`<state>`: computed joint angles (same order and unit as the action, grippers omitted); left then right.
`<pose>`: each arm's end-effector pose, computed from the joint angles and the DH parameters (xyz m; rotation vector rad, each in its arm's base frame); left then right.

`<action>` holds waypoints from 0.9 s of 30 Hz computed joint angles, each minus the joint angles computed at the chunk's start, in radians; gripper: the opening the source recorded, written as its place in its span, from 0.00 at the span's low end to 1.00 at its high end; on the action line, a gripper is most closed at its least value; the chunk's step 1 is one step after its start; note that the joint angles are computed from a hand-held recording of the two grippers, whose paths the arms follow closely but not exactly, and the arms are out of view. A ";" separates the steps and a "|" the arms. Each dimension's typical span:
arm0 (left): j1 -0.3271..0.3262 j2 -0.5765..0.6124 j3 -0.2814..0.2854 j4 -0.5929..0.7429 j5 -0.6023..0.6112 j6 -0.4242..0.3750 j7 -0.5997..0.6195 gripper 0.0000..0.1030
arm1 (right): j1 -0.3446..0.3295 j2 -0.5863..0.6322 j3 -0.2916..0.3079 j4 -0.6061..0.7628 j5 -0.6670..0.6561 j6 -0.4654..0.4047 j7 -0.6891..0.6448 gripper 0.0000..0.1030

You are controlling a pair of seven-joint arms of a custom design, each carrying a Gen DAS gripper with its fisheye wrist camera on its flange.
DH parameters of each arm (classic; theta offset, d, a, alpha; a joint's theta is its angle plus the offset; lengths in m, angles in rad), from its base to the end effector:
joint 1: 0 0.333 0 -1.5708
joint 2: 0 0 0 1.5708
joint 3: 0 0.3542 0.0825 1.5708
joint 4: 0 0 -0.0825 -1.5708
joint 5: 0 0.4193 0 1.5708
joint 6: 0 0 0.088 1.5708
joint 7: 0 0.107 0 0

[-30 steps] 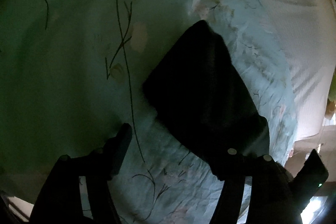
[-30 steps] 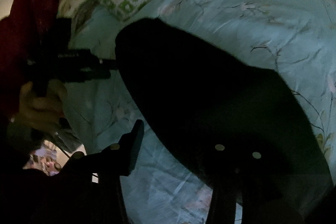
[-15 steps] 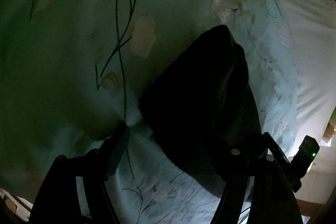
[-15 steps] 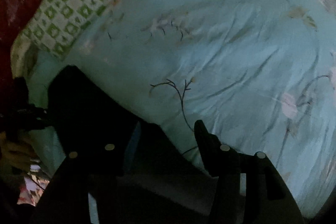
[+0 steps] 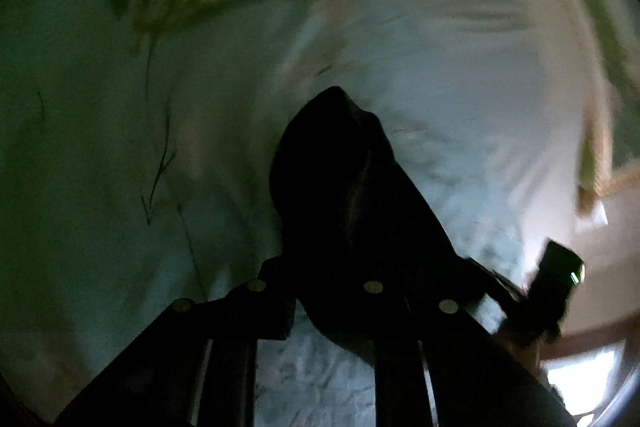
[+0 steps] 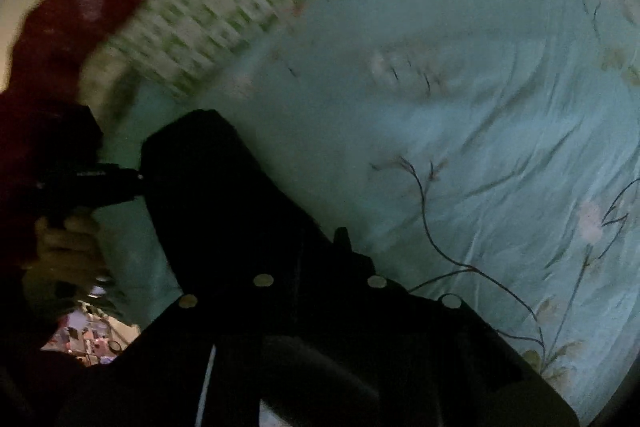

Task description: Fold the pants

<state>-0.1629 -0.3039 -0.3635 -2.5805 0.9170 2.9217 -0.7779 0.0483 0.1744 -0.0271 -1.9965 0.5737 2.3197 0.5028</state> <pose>0.3774 -0.2796 0.4207 -2.6752 0.8468 -1.1079 0.6395 0.0242 0.4085 -2.4415 1.0991 -0.0346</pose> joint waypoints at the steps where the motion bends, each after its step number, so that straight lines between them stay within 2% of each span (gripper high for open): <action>1: -0.011 -0.017 -0.004 0.001 0.000 -0.020 0.019 0.13 | -0.002 -0.005 0.000 -0.004 0.008 0.011 -0.010 0.14; 3: -0.051 -0.031 -0.001 0.014 -0.029 -0.081 0.103 0.13 | -0.001 0.004 -0.004 0.000 0.007 0.047 0.009 0.13; 6: -0.145 0.018 0.023 0.091 -0.164 -0.282 0.353 0.13 | 0.025 0.043 0.000 0.003 -0.033 0.139 0.063 0.12; 10: -0.168 0.075 0.020 0.168 -0.190 -0.444 0.489 0.13 | 0.093 0.092 -0.010 -0.021 -0.164 0.312 0.189 0.10; 14: -0.189 0.134 0.034 0.189 -0.236 -0.542 0.597 0.14 | 0.122 0.123 -0.034 -0.039 -0.249 0.406 0.284 0.10; 18: -0.210 0.260 0.042 0.266 -0.293 -0.663 0.721 0.19 | 0.133 0.127 -0.049 -0.054 -0.299 0.436 0.349 0.13; 21: -0.225 0.279 0.045 0.288 -0.316 -0.714 0.754 0.32 | 0.123 0.087 -0.054 -0.071 -0.295 0.422 0.403 0.36; 22: -0.229 0.261 0.046 0.283 -0.324 -0.724 0.752 0.39 | 0.114 0.065 -0.052 -0.085 -0.288 0.422 0.411 0.41; 23: -0.232 0.236 0.045 0.275 -0.324 -0.734 0.741 0.44 | 0.093 0.032 -0.040 -0.108 -0.253 0.427 0.396 0.42; 25: -0.243 0.189 0.034 0.264 -0.303 -0.763 0.712 0.46 | 0.042 -0.036 -0.013 -0.153 -0.138 0.432 0.323 0.43; 27: -0.248 0.144 0.029 0.252 -0.285 -0.755 0.700 0.51 | 0.001 -0.113 -0.012 -0.204 -0.020 0.419 0.259 0.44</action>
<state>-0.4111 -0.1596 -0.3340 -2.3286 0.6320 2.1666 -0.0779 0.0497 0.0616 -0.0390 -2.2005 0.5540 2.7388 0.7620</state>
